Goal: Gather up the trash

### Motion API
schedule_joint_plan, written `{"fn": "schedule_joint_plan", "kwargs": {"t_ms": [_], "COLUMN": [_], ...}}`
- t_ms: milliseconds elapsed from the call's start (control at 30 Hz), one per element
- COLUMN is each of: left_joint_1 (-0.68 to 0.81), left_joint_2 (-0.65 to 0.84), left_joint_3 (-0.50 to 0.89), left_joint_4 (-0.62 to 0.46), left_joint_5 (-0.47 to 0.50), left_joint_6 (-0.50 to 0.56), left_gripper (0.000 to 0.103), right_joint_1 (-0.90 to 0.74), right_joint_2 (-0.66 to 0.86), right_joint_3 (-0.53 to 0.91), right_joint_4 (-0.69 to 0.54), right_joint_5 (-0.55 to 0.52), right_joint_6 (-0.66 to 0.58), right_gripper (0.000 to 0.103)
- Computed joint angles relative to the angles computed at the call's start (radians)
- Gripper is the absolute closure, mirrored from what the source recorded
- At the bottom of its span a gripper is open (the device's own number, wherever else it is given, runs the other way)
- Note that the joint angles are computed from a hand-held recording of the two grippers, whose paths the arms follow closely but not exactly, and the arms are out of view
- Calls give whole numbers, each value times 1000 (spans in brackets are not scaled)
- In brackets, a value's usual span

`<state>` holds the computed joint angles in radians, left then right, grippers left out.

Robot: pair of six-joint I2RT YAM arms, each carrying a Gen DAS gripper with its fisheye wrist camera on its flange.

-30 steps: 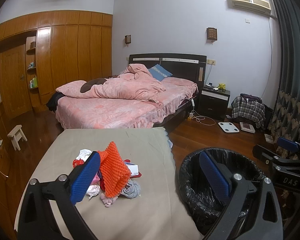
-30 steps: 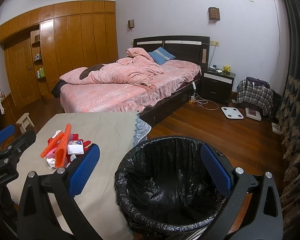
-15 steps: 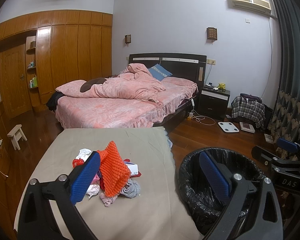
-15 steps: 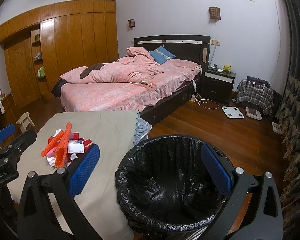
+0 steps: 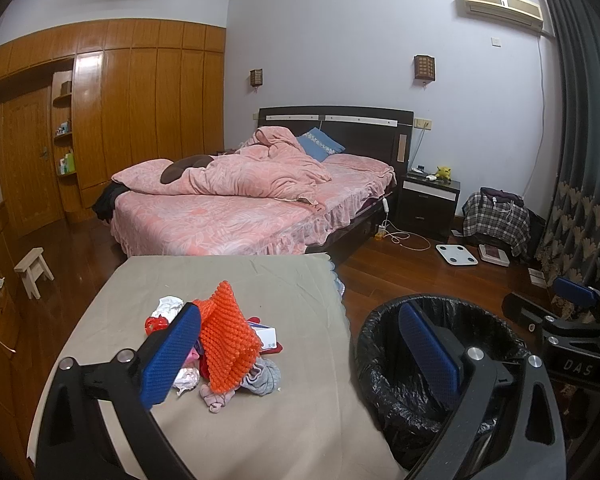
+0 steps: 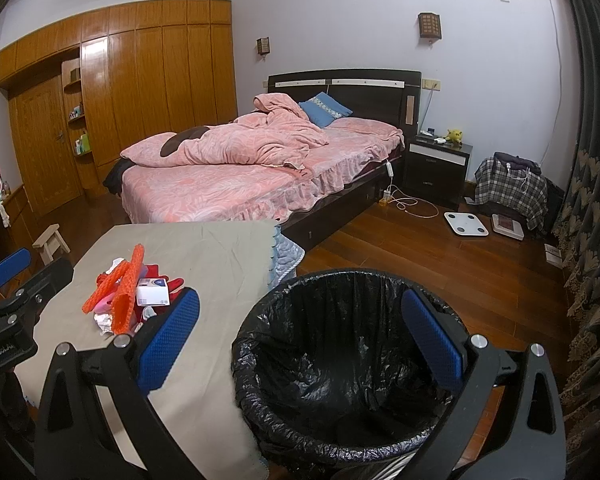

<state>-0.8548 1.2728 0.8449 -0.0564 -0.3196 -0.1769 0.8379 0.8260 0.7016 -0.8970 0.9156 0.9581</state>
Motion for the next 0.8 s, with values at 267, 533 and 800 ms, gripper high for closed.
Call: {"fn": "schedule_joint_plan", "kwargs": {"t_ms": [267, 533, 800], "left_joint_1": [0, 1, 3], "left_joint_2": [0, 0, 1], "left_joint_3": [1, 1, 2], "left_joint_4": [-1, -2, -3], "left_joint_5": [1, 3, 5], "left_joint_6": [0, 0, -2], "left_gripper": [6, 6, 6], "right_joint_1": [18, 15, 19], "right_joint_2": [16, 19, 30], "right_joint_3": [-11, -4, -16], "right_joint_4": [7, 2, 19], "right_joint_5": [10, 8, 7], "right_joint_6": [24, 26, 33], "right_gripper": [5, 5, 5]}}
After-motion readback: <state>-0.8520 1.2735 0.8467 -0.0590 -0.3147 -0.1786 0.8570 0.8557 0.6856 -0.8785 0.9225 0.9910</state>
